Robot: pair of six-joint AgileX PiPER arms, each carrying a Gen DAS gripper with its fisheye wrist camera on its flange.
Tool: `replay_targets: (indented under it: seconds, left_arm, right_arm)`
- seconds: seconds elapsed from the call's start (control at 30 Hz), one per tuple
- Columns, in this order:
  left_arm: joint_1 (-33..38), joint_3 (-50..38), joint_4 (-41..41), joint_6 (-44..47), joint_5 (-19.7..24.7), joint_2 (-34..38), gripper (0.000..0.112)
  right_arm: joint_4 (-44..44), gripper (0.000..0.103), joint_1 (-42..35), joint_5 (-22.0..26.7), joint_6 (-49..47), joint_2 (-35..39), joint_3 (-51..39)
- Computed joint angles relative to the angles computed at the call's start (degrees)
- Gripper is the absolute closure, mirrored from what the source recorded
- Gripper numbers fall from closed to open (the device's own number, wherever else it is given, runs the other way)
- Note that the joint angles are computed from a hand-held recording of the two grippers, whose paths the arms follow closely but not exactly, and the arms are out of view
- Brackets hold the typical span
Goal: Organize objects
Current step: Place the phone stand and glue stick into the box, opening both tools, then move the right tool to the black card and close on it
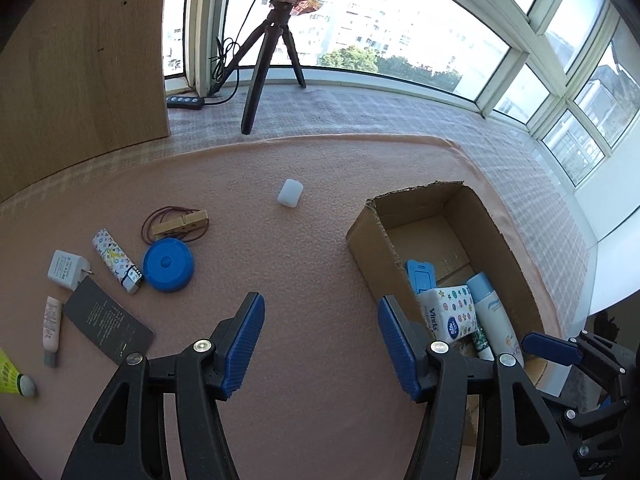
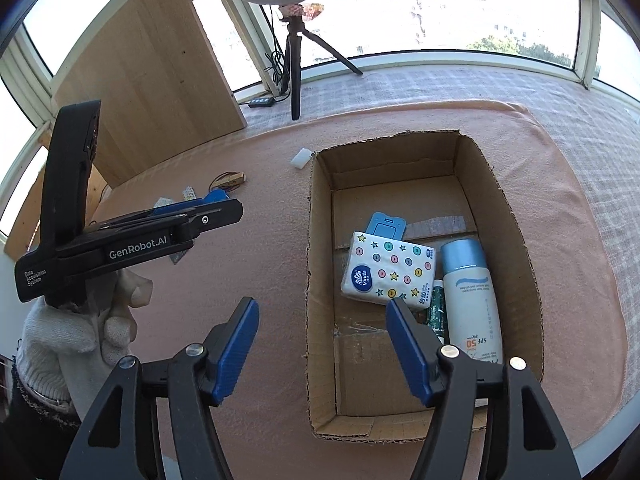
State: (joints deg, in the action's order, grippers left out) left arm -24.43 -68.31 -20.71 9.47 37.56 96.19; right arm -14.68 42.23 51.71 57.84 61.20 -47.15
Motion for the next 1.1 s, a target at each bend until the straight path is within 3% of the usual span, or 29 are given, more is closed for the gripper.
replay_targets:
  seconds: [0.27,0.57,0.87,1.1]
  left_arm:
    - [12.55,8.51,-3.61,8.85,0.97,-5.81,0.050]
    - [31.66,16.61,-8.42,23.86,5.41,-12.22,0.050]
    - [50.27,19.50,-10.54,37.07,12.07,-15.50,0.050]
    - [59.68,19.49,-10.97,42.96,15.65,-14.66,0.050]
  right_arm:
    - [1.04,0.041,2.58,-4.95,-2.34,10.30,-6.24]
    - [7.37,0.041,2.16,-9.82,-13.80,26.17,-19.06]
    - [16.78,0.041,1.22,-8.66,-28.79,44.56,-36.92]
    - [22.47,0.041,-0.02,-4.26,-35.58,58.44,-51.42]
